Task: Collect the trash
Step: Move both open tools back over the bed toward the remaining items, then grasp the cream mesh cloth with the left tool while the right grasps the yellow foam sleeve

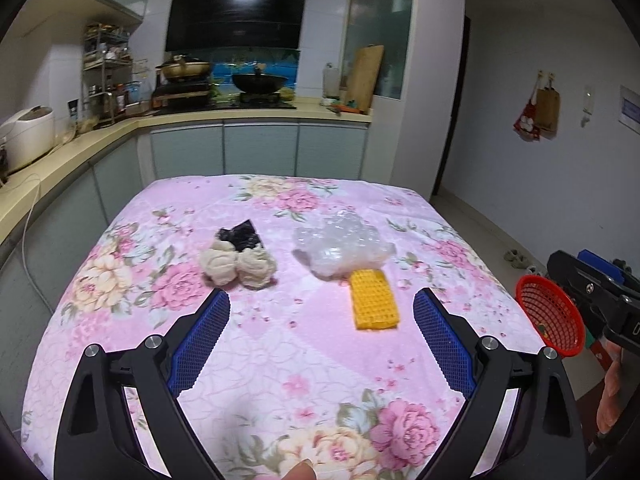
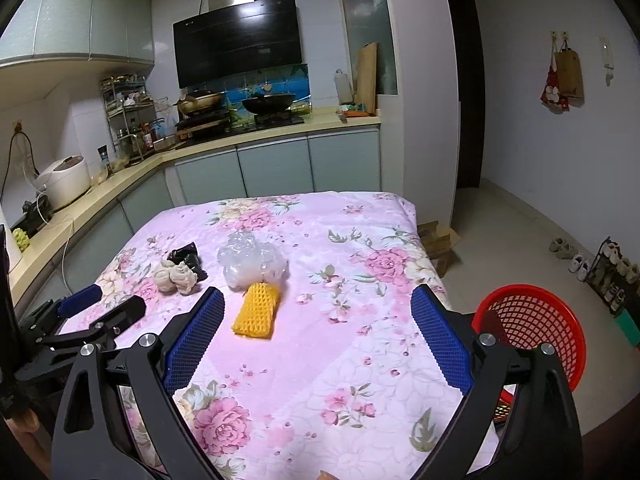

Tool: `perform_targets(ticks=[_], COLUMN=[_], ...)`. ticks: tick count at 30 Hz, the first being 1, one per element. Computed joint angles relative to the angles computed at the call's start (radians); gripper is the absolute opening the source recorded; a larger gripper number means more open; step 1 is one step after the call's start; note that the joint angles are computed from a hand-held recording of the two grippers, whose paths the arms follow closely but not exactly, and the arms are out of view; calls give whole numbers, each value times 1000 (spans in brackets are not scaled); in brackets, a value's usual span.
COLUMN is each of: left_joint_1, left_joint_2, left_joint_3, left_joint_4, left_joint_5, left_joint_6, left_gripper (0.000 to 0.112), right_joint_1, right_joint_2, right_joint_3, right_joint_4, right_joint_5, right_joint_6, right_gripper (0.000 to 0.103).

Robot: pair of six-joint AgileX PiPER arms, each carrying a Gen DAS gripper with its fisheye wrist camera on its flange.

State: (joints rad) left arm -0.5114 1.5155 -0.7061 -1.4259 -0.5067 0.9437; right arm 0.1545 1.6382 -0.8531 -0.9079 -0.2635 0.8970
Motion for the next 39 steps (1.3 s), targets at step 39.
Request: perform_targets(ticks=[39], left_joint_1=[337], left_joint_2=[82], left_joint_3=[-5], left_joint_4=[78], left_joint_5=[236], left_joint_6=[-72], left_gripper=[90], right_joint_1=[-90], right_joint_2=[149], right_joint_3=[-84], right_joint_4=[-265], right_joint_5=[-80], right_joint_6=[281], right_gripper=[92])
